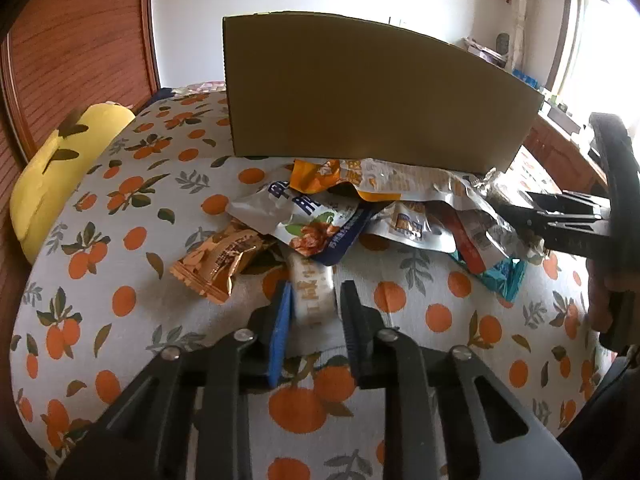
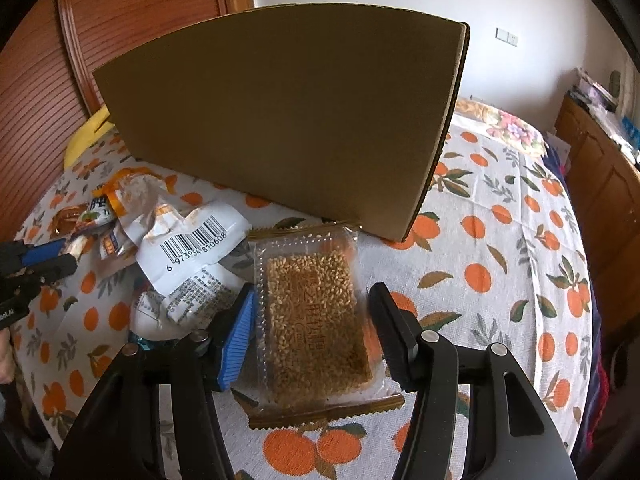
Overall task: Organize snacks
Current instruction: 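Grasp the white bar packet with the left tool while the right grasps the grain packet, then lift both held packets and carry them over the box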
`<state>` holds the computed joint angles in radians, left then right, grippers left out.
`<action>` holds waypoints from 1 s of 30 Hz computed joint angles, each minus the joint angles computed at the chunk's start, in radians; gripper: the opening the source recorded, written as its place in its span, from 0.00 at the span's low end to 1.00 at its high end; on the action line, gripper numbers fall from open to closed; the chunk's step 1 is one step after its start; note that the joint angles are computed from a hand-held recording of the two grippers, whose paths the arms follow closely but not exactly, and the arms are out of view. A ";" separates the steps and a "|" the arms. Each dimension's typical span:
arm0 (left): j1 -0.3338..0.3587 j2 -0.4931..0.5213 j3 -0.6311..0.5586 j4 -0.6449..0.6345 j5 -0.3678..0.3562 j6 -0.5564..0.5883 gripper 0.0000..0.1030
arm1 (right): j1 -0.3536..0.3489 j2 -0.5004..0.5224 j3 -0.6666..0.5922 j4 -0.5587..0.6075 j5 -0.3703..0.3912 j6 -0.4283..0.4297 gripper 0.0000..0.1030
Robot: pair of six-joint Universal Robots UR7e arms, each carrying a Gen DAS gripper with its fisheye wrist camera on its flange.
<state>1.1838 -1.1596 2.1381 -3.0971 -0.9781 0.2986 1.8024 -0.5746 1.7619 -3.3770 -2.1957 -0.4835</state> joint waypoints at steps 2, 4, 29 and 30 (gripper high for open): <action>-0.003 -0.011 0.009 0.013 -0.005 0.002 0.18 | 0.004 0.006 -0.003 -0.008 -0.013 -0.006 0.51; 0.000 -0.030 0.018 0.037 -0.028 -0.003 0.18 | 0.005 0.007 0.001 -0.015 -0.018 -0.009 0.48; -0.051 -0.125 0.106 -0.057 -0.065 0.035 0.18 | 0.059 -0.072 0.127 -0.168 0.012 -0.004 0.43; -0.053 -0.127 0.109 -0.066 -0.068 0.037 0.19 | 0.065 -0.076 0.134 -0.181 0.019 -0.006 0.43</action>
